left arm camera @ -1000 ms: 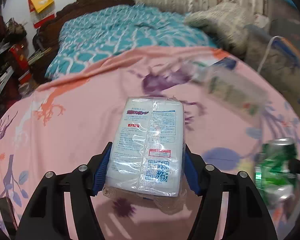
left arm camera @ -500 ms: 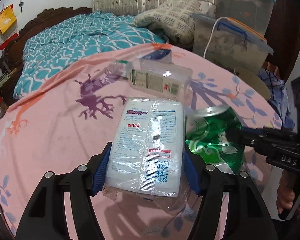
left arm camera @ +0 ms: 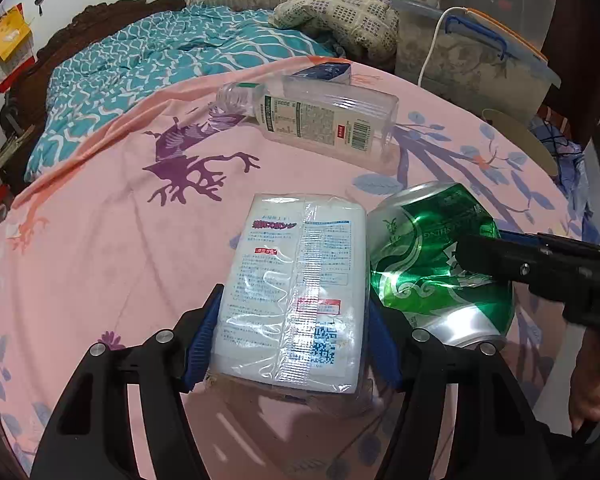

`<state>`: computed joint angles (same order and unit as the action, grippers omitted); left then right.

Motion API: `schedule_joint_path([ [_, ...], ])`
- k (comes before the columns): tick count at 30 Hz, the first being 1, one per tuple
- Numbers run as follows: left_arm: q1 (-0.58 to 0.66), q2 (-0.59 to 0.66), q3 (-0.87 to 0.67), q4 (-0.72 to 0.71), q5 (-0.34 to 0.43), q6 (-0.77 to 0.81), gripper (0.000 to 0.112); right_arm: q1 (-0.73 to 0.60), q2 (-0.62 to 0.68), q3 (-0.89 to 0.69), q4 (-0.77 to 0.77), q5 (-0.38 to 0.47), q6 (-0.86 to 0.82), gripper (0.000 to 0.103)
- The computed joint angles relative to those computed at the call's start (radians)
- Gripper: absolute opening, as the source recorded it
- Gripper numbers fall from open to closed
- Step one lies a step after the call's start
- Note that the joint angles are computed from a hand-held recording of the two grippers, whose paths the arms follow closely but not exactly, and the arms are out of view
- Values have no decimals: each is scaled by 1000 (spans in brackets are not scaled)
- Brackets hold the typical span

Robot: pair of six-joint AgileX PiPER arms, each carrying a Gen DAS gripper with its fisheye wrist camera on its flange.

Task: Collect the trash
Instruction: 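Carry the tissue pack and can over the beige bin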

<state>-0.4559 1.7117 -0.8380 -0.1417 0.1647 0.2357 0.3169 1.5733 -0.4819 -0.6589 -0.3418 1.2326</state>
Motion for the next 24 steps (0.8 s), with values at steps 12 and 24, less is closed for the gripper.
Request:
schedule_joint_path([
  [12,-93,0,-155,-102,98,107,62,-363,-112,171,-208,-251,114,23],
  [24,-399,416,-952,31,486,-28,62,-1361,-142,207,-771,-572,185,23],
])
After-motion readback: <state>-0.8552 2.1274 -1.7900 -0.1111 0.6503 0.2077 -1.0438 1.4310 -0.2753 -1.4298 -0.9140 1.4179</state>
